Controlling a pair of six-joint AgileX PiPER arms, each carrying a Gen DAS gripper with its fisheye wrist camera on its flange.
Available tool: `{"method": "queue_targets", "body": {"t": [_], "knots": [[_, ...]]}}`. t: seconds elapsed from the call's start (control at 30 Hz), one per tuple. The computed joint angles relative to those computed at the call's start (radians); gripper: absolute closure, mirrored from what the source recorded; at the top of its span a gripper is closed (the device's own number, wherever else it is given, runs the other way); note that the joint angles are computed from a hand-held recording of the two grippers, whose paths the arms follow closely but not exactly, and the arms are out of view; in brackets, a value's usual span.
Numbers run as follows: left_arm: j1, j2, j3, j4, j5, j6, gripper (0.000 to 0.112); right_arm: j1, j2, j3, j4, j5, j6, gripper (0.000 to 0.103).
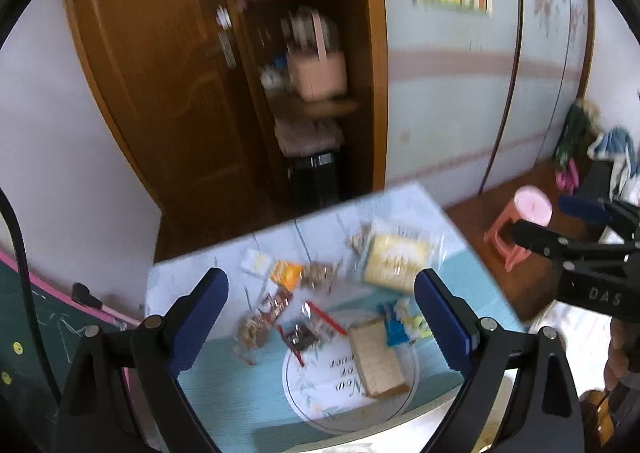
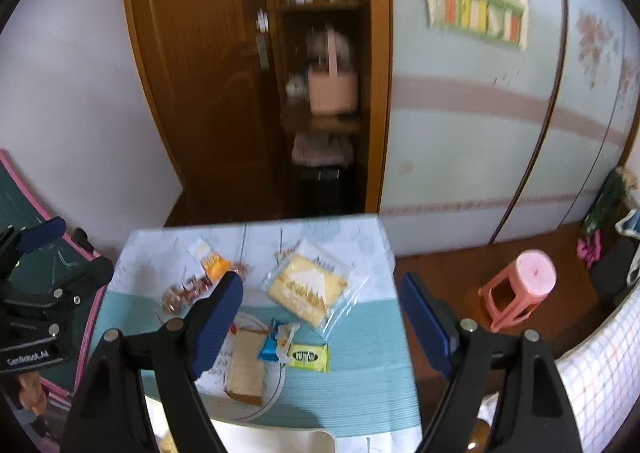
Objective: Organize snacks
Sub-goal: 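Move both tools back to the snack pile, then grasp the beige cracker pack with left tool while right grasps green biscuit pack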
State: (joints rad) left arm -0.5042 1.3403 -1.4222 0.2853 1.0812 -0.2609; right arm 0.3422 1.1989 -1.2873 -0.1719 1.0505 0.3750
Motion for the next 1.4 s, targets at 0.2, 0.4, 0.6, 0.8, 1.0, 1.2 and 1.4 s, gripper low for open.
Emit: {"method": "queue_targets", "body": {"t": [0.2,0.4,0.6,0.8,1.0,1.2,1.4], "knots": [[0.05,0.205,0.13,-0.135,-0.031,0.044,0.019,-0.101,0.186,0.137,0.158,-0.099,-0.205,0.028],[0.075,0.38,0.209,-0.249,-0.094,0.051,0.02,-0.137,0.321,0.241,0.281,-0.189,-0.487,0.051],[0.073,0.471,0.197,-0.324,-0.108,0.056,0.02,-0.141,0.371,0.312,0.364,-0.279,-0.698,0.051],[0.091,0.536,0.197,-0.389,-0.11,0.065,0.026,-0.1,0.394,0.347,0.357,-0.354,-0.809,0.051],[0.119,0.577,0.203,-0.456,-0.122,0.065,0.034,-0.129,0.416,0.349,0.427,-0.398,-0.932,0.051],[0.063,0.574,0.198,-0.355,-0.13,0.022,0.057,-0.177,0.43,0.348,0.552,-0.375,-1.091,0.051],[0.11,0.526,0.239,-0.341,-0.129,0.123,0.059,-0.169,0.438,0.35,0.598,-0.355,-1.179,0.051]]}}
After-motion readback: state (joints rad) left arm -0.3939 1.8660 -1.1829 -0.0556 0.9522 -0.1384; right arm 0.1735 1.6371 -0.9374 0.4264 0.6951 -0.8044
